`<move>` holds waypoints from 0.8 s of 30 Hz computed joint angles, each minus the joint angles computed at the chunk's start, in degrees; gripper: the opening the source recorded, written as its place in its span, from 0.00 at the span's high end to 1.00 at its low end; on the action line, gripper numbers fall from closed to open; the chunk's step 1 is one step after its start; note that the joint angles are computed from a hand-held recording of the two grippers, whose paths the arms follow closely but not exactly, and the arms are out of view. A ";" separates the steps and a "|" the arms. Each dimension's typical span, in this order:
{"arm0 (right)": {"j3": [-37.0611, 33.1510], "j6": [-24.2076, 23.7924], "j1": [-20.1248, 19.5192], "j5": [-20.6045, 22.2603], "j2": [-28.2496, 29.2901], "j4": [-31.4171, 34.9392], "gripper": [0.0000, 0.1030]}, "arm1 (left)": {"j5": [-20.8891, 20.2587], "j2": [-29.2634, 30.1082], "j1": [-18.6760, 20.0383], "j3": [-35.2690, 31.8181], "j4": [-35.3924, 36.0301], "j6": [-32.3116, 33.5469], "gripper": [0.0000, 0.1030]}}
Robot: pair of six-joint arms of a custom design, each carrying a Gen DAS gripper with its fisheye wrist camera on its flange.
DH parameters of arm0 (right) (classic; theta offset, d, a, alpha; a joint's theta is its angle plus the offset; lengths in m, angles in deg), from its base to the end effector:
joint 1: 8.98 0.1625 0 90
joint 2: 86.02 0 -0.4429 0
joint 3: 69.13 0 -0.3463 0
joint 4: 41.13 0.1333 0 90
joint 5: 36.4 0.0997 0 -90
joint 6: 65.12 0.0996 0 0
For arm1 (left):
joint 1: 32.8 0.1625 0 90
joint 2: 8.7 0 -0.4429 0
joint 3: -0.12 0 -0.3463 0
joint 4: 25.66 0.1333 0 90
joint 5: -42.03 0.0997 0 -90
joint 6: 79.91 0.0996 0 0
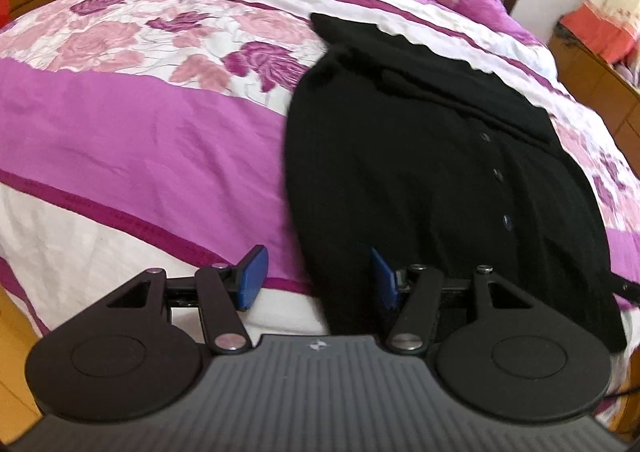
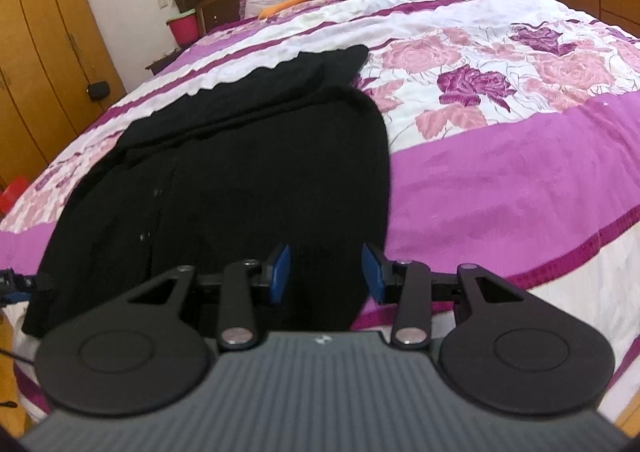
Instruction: Fold small clothes
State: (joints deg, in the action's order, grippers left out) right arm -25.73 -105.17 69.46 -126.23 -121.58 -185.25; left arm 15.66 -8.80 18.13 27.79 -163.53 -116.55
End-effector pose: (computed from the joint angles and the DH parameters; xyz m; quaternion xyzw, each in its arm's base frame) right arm -0.0383 -0.8539 0.3761 0.2268 -0.8911 0.3544 0.1698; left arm -0.3685 -0.8070 -0.0039 -0.0751 0.8382 -0.4367 0.3178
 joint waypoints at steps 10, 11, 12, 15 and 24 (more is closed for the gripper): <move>3.35 -0.26 -0.84 -0.31 -1.60 -0.76 0.60 | -0.28 1.93 -0.06 -0.60 -4.80 9.62 0.40; 3.83 -0.22 -0.87 -0.33 -1.91 -0.95 0.60 | -0.14 2.09 -0.01 -0.60 -5.23 10.37 0.40; 4.22 -0.19 -0.89 -0.38 -2.23 -0.91 0.60 | -0.21 1.80 0.05 0.25 -6.21 10.91 0.40; 5.62 -0.88 -0.89 -0.96 -3.25 -0.93 0.60 | -0.57 1.29 0.14 1.78 -8.13 12.38 0.40; 2.65 -2.35 -0.77 0.82 -2.03 5.00 0.54 | -3.55 1.93 0.69 1.42 -12.42 17.65 0.40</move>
